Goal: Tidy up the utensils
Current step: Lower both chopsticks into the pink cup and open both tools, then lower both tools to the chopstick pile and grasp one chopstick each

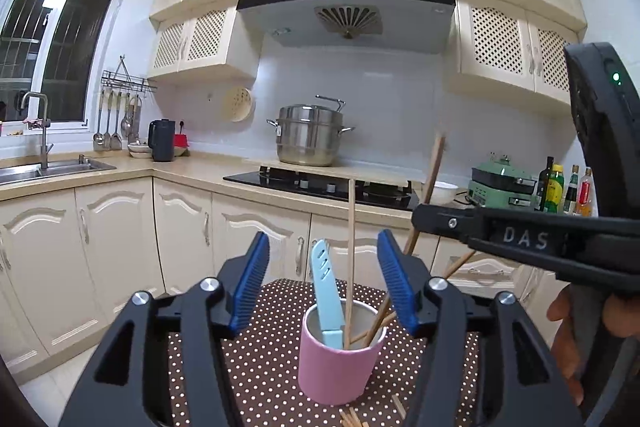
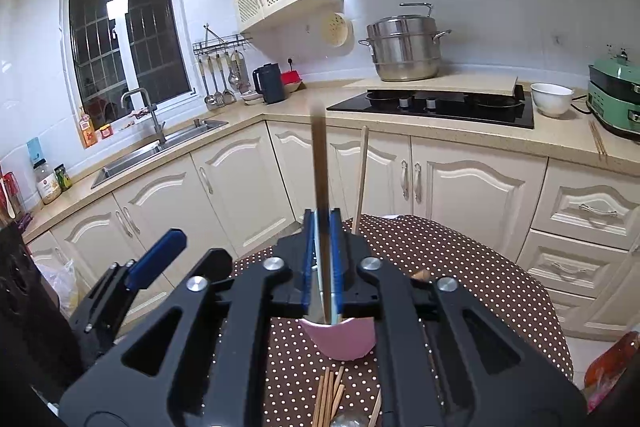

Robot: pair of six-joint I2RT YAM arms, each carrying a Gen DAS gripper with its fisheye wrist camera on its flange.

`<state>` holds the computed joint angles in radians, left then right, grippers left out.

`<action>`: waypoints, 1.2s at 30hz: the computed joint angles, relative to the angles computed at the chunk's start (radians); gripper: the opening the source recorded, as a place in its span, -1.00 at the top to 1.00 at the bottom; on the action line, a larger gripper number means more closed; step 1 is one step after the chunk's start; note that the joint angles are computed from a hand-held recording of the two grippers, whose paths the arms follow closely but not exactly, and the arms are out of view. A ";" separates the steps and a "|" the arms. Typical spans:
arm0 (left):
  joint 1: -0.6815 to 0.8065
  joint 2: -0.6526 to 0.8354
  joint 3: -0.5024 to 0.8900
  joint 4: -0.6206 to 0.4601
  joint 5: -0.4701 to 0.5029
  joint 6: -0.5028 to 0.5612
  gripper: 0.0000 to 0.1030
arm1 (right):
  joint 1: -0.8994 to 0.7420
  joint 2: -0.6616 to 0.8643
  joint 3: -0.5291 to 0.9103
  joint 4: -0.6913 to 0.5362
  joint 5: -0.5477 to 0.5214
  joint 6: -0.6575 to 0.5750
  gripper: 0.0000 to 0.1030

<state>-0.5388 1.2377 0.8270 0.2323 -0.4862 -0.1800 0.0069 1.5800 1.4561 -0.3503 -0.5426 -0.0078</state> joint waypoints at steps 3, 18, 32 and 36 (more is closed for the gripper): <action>-0.009 -0.028 0.006 -0.053 -0.016 -0.021 -0.16 | -0.006 -0.025 -0.022 0.012 0.004 0.013 0.39; -0.116 -0.157 -0.002 -0.259 -0.117 -0.133 -0.26 | -0.130 -0.216 -0.154 0.003 -0.058 -0.003 0.16; -0.144 -0.100 0.010 -0.588 0.078 -0.400 -0.26 | -0.340 -0.285 -0.296 -0.165 -0.179 -0.224 0.14; -0.057 0.033 0.054 -0.708 0.297 -0.489 -0.26 | -0.354 -0.244 -0.335 -0.228 -0.161 -0.306 0.13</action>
<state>-0.5960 1.2706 0.8806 -0.4758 -0.1889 -0.6687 -0.3473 1.3361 1.1213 -0.5786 -0.7036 -0.3141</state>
